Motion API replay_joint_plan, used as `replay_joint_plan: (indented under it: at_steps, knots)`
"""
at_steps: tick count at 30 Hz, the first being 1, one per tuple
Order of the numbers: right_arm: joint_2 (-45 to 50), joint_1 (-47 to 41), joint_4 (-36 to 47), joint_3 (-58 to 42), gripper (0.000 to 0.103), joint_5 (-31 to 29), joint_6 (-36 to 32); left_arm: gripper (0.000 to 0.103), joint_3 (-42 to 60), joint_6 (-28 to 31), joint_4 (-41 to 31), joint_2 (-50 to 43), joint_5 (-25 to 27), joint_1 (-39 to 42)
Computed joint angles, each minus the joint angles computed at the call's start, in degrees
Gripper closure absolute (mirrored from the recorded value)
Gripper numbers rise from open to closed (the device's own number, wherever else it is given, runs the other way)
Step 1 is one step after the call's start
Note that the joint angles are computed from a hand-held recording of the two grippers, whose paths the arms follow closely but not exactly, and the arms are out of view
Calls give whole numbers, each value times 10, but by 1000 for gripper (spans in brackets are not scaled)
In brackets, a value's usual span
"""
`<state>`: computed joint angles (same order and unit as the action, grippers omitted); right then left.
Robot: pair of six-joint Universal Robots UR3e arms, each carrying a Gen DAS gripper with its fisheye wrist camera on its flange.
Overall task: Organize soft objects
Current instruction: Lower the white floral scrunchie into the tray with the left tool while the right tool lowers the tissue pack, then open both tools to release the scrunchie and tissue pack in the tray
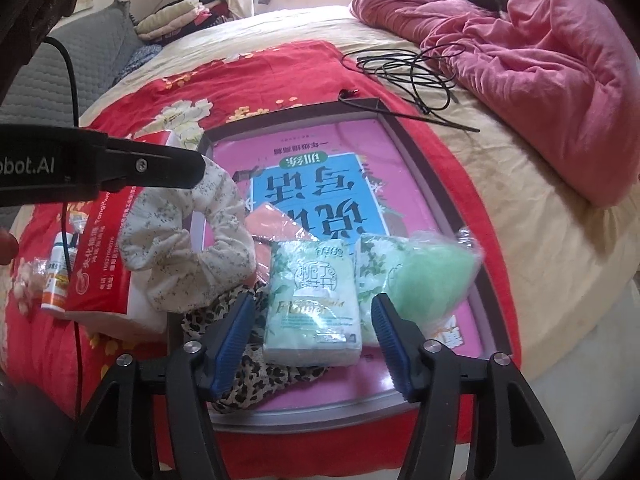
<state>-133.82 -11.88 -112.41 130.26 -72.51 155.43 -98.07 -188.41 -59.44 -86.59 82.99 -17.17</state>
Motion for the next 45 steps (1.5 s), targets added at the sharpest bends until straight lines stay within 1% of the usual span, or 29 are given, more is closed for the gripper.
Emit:
replay_joint_plan:
  at_steps: [4, 9, 13, 14, 16, 17, 18, 23, 27, 31, 33, 36, 39, 40, 41, 45]
  knots:
    - [-20, -16, 28, -10, 39, 6, -14, 69, -5, -2, -2, 7, 1, -3]
    - [-32, -29, 49, -17, 39, 14, -19, 57, -14, -1, -7, 20, -7, 2]
    - [-36, -28, 54, -22, 39, 11, -18, 56, -16, -2, -10, 26, -11, -2]
    - [-37, -29, 56, -24, 39, 11, -18, 56, -16, -2, -10, 26, -8, -5]
    - [-45, -38, 69, -29, 39, 14, -25, 55, -15, -6, -7, 28, 13, -19]
    - [-50, -43, 75, -31, 39, 17, -31, 52, -16, -7, -5, 31, 19, -23]
    - [-55, -46, 79, -32, 39, 19, -34, 48, -18, -8, -5, 34, 20, -24]
    - [-70, -60, 97, -41, 39, 21, -41, 45, -14, -9, -16, 45, 30, -27]
    - [-80, -68, 103, -46, 39, 20, -44, 38, -14, -11, -24, 55, 34, -27]
    - [-82, -64, 105, -51, 39, 11, -38, 37, -17, -14, -36, 69, 33, -25]
    - [-80, -60, 106, -54, 39, 8, -33, 35, -16, -17, -46, 74, 34, -25]
    - [-85, -64, 119, -62, 39, 17, -35, 34, -17, -22, -62, 87, 32, -23]
    - [-83, -54, 118, -68, 38, 14, -24, 34, -14, -25, -83, 96, 32, -26]
    - [-85, -54, 120, -70, 36, 15, -22, 34, -13, -26, -90, 101, 34, -27]
    - [-85, -52, 121, -72, 24, 15, -19, 34, -13, -28, -96, 106, 36, -29]
    - [-94, -53, 129, -81, 23, 25, -13, 34, -17, -30, -109, 124, 42, -32]
